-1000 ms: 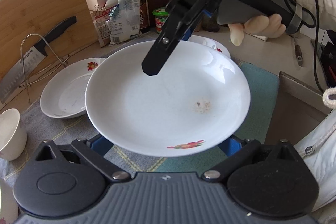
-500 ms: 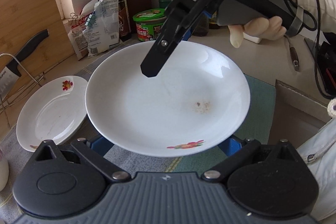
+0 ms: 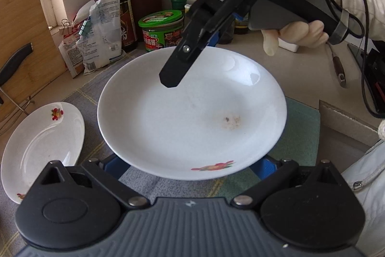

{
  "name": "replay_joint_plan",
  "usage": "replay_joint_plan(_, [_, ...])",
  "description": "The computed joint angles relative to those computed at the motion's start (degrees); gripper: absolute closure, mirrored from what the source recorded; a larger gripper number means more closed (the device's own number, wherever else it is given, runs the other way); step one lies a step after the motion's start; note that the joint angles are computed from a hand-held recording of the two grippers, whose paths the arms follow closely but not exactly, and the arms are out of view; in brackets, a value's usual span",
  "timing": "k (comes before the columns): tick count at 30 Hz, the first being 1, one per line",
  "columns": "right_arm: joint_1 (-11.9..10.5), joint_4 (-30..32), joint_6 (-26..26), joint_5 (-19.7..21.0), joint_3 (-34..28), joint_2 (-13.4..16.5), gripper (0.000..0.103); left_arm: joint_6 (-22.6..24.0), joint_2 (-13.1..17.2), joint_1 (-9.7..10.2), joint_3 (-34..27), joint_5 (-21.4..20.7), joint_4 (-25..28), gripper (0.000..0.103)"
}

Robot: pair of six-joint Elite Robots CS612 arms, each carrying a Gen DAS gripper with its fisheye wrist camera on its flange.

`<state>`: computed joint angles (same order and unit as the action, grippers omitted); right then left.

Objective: Organize plates and bowls
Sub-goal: 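Lower the held plate onto the stained plate with the right gripper, then settle the fruit-decal plate flat into the stained plate with the right gripper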

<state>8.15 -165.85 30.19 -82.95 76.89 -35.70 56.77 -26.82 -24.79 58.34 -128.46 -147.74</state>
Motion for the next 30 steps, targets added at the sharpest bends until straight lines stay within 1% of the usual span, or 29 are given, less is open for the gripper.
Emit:
replay_joint_plan(15, [-1.28, -1.93, 1.64, 1.25, 1.22, 0.35, 0.000, 0.02, 1.38, -0.77, -2.56, 1.10, 2.50, 0.001])
replay_joint_plan(30, [-1.43, -1.07, 1.64, 0.57, 0.86, 0.67, 0.000, 0.08, 1.93, -1.06, -3.73, 1.62, 3.39, 0.001])
